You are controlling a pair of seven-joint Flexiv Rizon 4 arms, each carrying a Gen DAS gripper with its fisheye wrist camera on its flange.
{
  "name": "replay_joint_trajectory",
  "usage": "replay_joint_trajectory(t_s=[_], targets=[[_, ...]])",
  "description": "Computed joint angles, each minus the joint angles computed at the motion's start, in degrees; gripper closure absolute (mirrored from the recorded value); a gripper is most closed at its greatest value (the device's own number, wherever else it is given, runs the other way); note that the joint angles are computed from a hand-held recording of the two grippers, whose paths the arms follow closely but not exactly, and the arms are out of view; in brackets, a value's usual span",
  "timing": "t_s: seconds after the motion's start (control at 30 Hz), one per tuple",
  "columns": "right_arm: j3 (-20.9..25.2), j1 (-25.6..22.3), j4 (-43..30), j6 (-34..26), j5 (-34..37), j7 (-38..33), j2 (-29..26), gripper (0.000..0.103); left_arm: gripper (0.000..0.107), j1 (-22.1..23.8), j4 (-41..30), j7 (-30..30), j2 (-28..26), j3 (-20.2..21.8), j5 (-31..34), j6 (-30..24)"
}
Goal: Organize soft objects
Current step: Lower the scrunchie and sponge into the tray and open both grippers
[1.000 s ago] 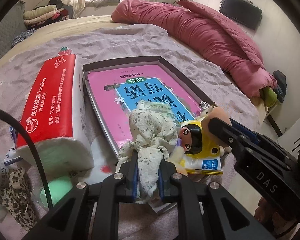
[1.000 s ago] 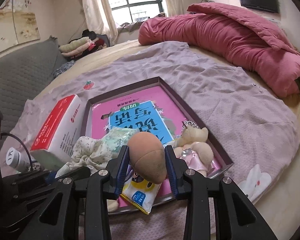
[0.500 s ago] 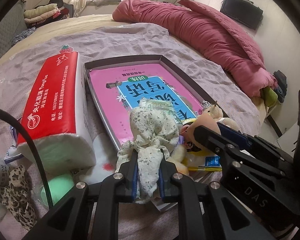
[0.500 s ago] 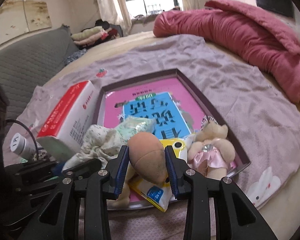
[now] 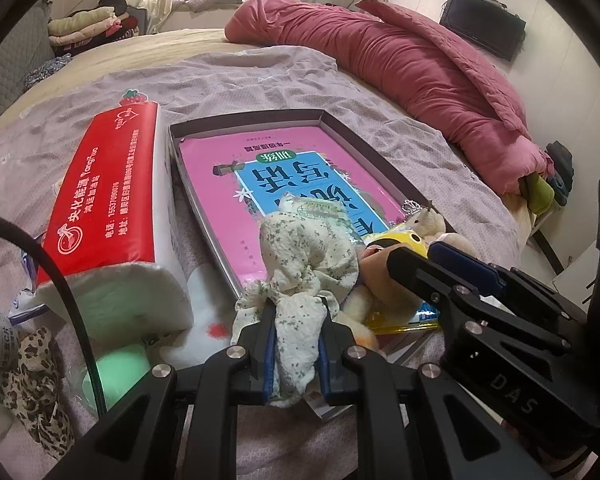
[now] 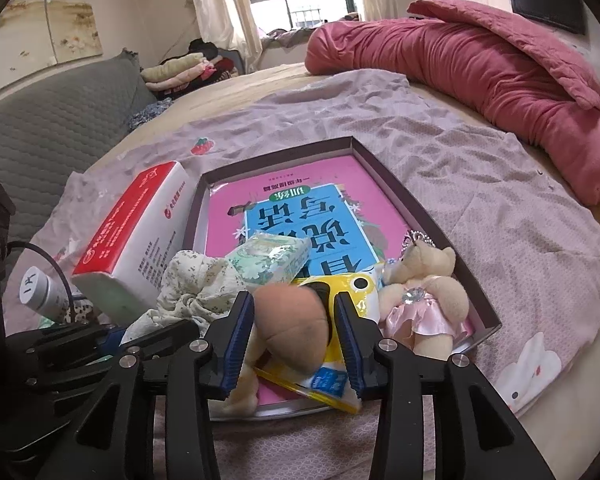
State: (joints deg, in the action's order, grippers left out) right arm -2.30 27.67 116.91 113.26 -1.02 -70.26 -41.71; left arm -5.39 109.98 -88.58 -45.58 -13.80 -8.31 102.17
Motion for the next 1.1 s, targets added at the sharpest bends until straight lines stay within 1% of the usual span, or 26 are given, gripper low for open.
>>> replay_joint_trajectory(t_s=[0.07, 0.13, 0.23, 0.33, 0.43, 0.47, 0.5, 0.57, 0.6, 0.7, 0.73, 0.8, 0.87, 0.93, 1.1], targets=[[0.0, 0.1, 0.3, 1.4, 0.4, -0.3, 0.0, 0.057, 0.089, 0.2, 0.1, -0.1, 0.0, -0.3, 0.0, 0.2], [-0.3, 0.3, 0.6, 2.6, 1.3, -0.4, 0.0, 0.051, 0.089, 0.7, 0.1, -0.2, -0.1, -0.8, 0.1, 0.1], [-0.7, 0.7, 0.7, 4.0, 3.6, 0.2, -0.1, 0.048, 0.089, 1.5, -0.1, -0.1, -0.3, -2.0, 0.5, -0.3], [-0.9, 0.5, 0.5, 3.7, 5.5, 1.7, -0.1, 0.046, 0.088, 0.0, -1.4, 0.3, -0.5, -0.6, 0.1, -1.4], [-0.6, -0.3, 0.4, 3.3, 6.1, 3.2, -0.1, 0.046, 0.080, -2.7, -3.6, 0.8, -0.8, 2.0, -0.8, -3.0], [-0.7, -0.4, 0.4, 3.5, 6.2, 3.5, -0.2, 0.046, 0.074, -2.5, -4.0, 0.9, -0.9, 1.7, -1.1, -3.6], [-1.2, 0.1, 0.5, 3.6, 6.7, 3.7, -0.2, 0.046, 0.067, -1.0, -4.0, 1.2, -1.1, -0.1, -1.2, -4.2], [-0.9, -0.4, 0.5, 3.7, 6.4, 4.0, -0.2, 0.045, 0.060, 2.5, -3.4, 1.8, -1.6, -4.3, -1.2, -4.4], [-1.3, -0.1, 0.5, 3.6, 6.6, 4.1, -0.2, 0.045, 0.059, 2.9, -3.0, 1.8, -1.6, -4.7, -1.2, -3.8], [-1.6, 0.2, 0.6, 3.8, 6.8, 4.2, -0.2, 0.044, 0.058, 2.7, -1.7, 1.6, -1.0, -4.4, -0.7, -2.2], [-1.8, 0.5, 0.7, 3.9, 6.9, 4.2, -0.2, 0.044, 0.057, 3.3, -1.2, 1.6, -0.9, -5.1, -0.4, -1.5], [-2.1, 0.9, 0.7, 4.0, 7.1, 4.1, -0.2, 0.044, 0.051, 4.9, -0.1, 1.3, -0.7, -6.8, 0.5, -0.2], [-2.7, 1.5, 0.8, 4.1, 7.6, 3.9, -0.2, 0.042, 0.051, 5.5, 0.4, 0.9, -0.3, -7.3, 1.0, -0.1], [-3.0, 1.9, 0.9, 4.1, 8.0, 3.8, -0.1, 0.040, 0.051, 5.0, 0.6, 0.3, 0.3, -6.4, 0.9, -0.1], [-3.6, 2.7, 1.0, 4.1, 8.7, 3.4, -0.1, 0.038, 0.051, 5.9, 2.3, -1.3, 1.8, -6.7, 1.6, 1.5]])
